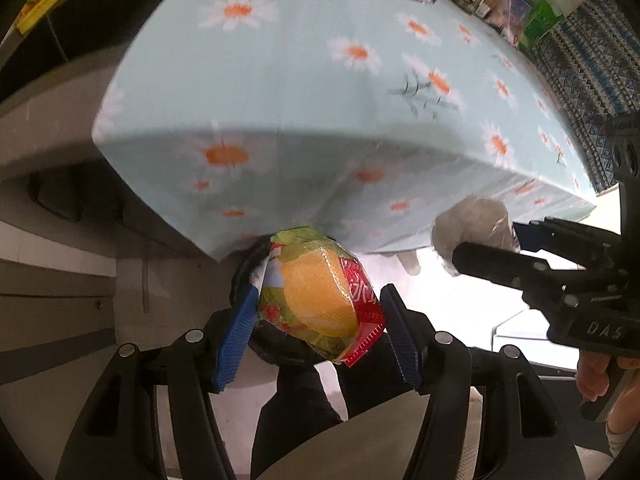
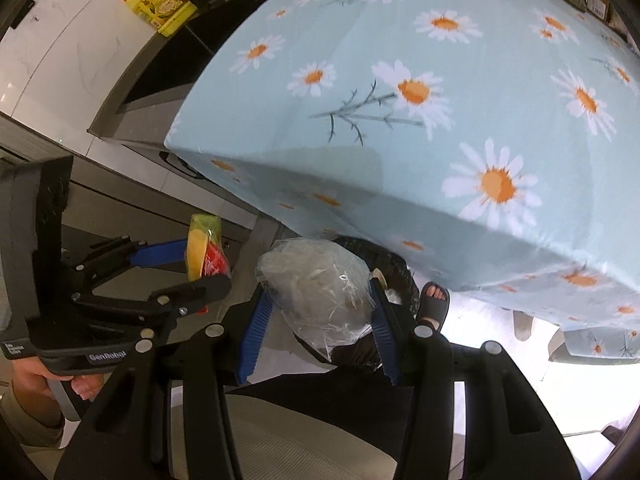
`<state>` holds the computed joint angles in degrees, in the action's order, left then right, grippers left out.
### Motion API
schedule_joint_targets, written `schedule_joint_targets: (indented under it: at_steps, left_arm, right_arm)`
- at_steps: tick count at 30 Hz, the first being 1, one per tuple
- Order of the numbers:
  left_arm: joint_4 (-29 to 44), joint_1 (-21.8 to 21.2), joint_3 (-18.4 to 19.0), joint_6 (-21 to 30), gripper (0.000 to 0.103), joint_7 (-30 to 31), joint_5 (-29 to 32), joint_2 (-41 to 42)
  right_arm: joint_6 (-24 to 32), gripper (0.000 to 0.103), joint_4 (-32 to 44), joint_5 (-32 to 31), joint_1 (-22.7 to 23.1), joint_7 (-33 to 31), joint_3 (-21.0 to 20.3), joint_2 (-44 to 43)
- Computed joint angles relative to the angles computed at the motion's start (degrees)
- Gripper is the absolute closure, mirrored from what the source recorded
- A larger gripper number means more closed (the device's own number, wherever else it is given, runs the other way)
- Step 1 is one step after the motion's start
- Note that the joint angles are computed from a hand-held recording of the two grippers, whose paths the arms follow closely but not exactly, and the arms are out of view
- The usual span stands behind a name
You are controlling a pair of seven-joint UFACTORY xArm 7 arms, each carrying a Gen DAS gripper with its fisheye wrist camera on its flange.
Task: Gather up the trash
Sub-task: 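Lower both grippers over the bin and release the wrapper and plastic bag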
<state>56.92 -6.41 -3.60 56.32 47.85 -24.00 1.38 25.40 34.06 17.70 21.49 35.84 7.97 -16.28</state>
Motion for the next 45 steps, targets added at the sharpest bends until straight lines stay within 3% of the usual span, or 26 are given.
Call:
schedule_joint_targets:
  at_steps: [19, 22, 24, 45]
  left_arm:
    - [-0.9, 0.1, -0.6, 1.7, 0.04, -1.2, 2.5, 3.3]
    - [-0.2, 0.0, -0.7, 2.4, 0.034, -2.4, 3.3, 4.1]
    - [-0.2, 0.0, -0.8, 2.0, 0.03, -3.1, 3.9, 4.4]
    - [1.3, 0.0, -0.9, 2.6, 0.03, -2.1, 4.5, 3.7]
  right_arm:
    - [-3.4, 0.053, -0.6, 8.0, 1.8, -3.7, -1.2, 3.2]
    - [-4.1, 0.041, -1.0, 10.9, 2.3, -5.0, -1.8, 3.0]
    - [-4.0, 0.04, -0.8, 10.2, 1.7, -4.2, -1.5, 3.0]
    - [-3.5, 0.04, -0.8, 5.0, -0.1, 1.1, -0.8, 0.6]
